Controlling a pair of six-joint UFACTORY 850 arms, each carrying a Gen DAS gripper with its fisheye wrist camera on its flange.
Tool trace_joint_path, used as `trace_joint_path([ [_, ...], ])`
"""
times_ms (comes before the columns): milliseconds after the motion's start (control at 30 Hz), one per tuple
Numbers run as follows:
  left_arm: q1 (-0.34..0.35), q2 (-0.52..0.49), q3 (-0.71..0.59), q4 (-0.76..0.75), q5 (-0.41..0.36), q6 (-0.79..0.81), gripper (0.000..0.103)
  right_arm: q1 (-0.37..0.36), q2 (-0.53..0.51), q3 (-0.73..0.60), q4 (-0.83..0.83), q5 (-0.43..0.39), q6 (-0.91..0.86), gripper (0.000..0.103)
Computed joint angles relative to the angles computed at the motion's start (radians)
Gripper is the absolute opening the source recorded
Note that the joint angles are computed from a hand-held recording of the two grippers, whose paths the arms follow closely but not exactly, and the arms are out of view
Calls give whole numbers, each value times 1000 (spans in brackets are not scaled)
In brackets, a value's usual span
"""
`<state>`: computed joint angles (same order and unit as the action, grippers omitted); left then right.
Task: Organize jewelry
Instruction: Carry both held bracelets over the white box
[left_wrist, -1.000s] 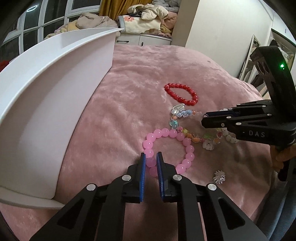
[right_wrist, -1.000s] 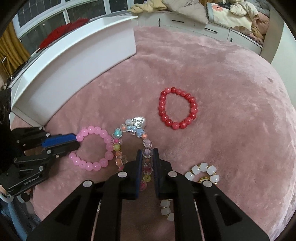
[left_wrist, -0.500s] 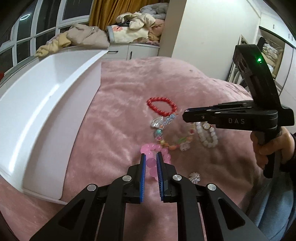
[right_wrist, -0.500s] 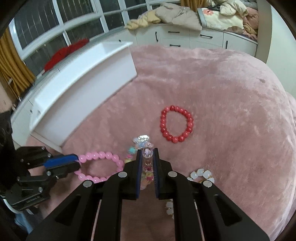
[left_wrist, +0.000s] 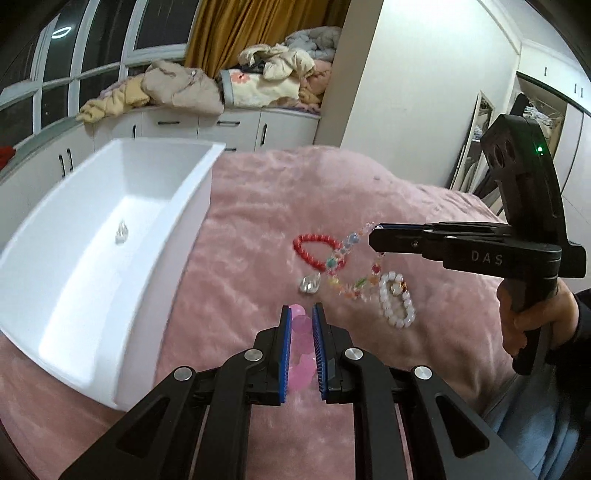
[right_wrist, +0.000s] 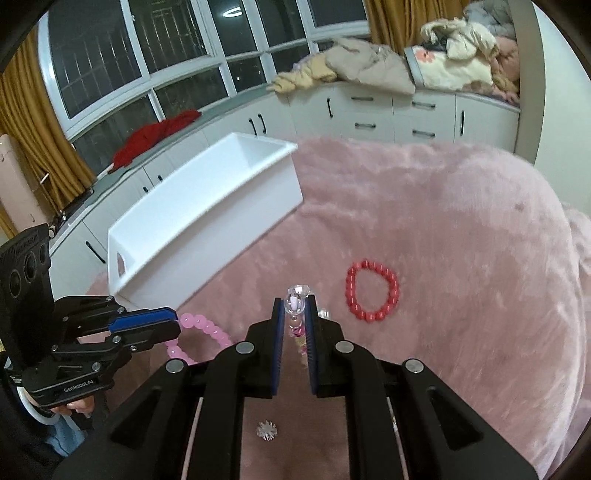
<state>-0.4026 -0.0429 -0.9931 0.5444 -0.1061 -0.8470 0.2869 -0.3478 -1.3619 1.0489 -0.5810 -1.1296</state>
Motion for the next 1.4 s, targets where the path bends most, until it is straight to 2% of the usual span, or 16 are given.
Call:
trace_joint_path([
  [100,5,16,-23,73,-43,-63,16,3,-2,-28,-4,-8,7,12],
  [233,34,36,-42,-59,-48,53,16,13,-15,-79,-29,-9,38,12],
  [367,62,61,-54,30,-55,-45,16,29,-35,-144,-59,-23,65,12],
  [700,140,88,-99,86,-128,-41,16,111,-126,-366,-187,-56,150,12],
  [1100,259,48,-121,-97,-189,134,16,229,-316,-662,-401,-151,325,12],
  [1300,302,-9,-154,-251,-213,301,16,269,-447,-832,-477,-238,486,12],
  [1400,316,-39,-172,-264,-239,341,16,283,-504,-903,-539,-270,574,12],
])
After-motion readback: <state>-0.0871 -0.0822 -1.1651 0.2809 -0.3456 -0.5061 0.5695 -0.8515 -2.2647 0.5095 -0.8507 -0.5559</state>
